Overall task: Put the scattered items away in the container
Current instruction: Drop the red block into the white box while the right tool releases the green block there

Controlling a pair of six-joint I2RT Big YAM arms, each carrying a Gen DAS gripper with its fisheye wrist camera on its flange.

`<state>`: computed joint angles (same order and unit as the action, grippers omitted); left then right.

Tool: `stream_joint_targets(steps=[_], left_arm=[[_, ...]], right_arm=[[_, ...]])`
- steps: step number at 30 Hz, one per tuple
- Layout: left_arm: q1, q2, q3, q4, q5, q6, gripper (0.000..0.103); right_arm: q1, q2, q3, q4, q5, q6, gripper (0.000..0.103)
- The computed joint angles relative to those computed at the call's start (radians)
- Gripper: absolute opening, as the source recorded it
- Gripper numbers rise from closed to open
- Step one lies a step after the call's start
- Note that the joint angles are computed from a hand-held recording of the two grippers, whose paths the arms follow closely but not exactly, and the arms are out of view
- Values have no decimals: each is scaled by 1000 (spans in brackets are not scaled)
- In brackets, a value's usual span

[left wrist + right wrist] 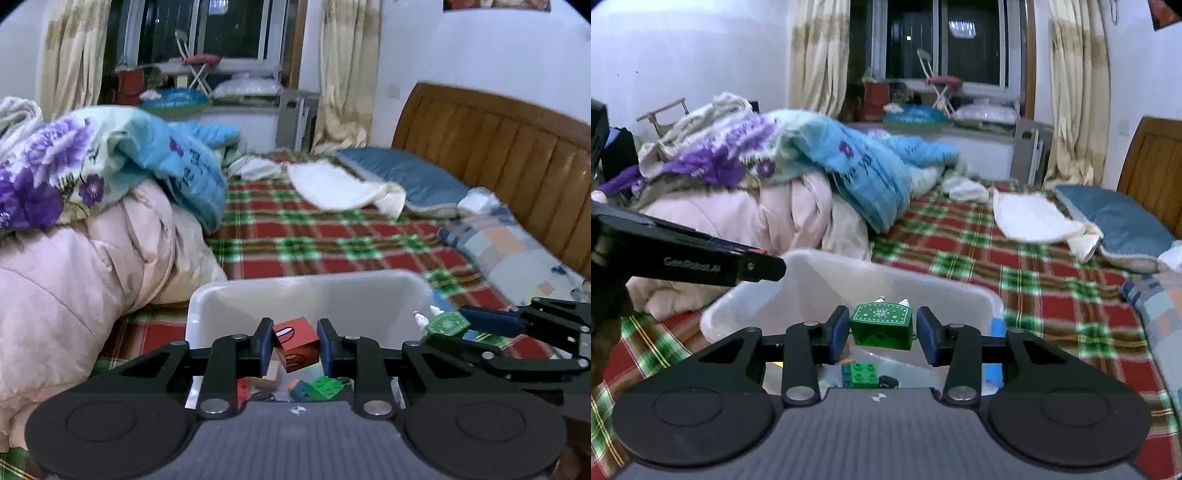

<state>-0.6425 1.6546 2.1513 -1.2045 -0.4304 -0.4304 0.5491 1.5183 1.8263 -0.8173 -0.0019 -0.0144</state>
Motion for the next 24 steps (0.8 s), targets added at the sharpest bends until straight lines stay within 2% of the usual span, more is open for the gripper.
stream_joint_targets(steps=[1,2,3,4,5,6,7,11,13,20,22,24], left_arm=[[1,16,17,-23,-10,-2,57],[-1,33,37,-50,-36,-3,68],[-5,43,48,-69,-70,1,79],[-9,39,36,-61,-91,11,79],[-10,32,20,-49,-99,21,79],[-10,29,15,-46,-105,25,79],[-9,27,11,-46,-106,21,79],[0,-1,-27,-20,-80,-16,79],[-2,-4,-25,-31,-76,-37,79],[-28,-25,-45,-23,-105,-44,79],[-30,-21,-34,-40,-113,-57,79],[-29,0,7,-86,-107,-77,79]], right_arm=[[-1,9,8,-11,-1,5,46],[-2,18,15,-23,-1,7,46],[-2,23,19,-29,5,6,59],[2,24,16,-21,20,5,85],[6,16,1,6,40,2,96],[10,2,-24,45,61,-5,101],[12,-8,-42,71,74,-13,101],[9,-11,-42,80,70,-5,101],[8,-21,-54,90,70,-2,102],[11,-54,-90,103,87,24,103],[11,-61,-93,99,88,29,103],[11,-51,-70,66,90,39,103]])
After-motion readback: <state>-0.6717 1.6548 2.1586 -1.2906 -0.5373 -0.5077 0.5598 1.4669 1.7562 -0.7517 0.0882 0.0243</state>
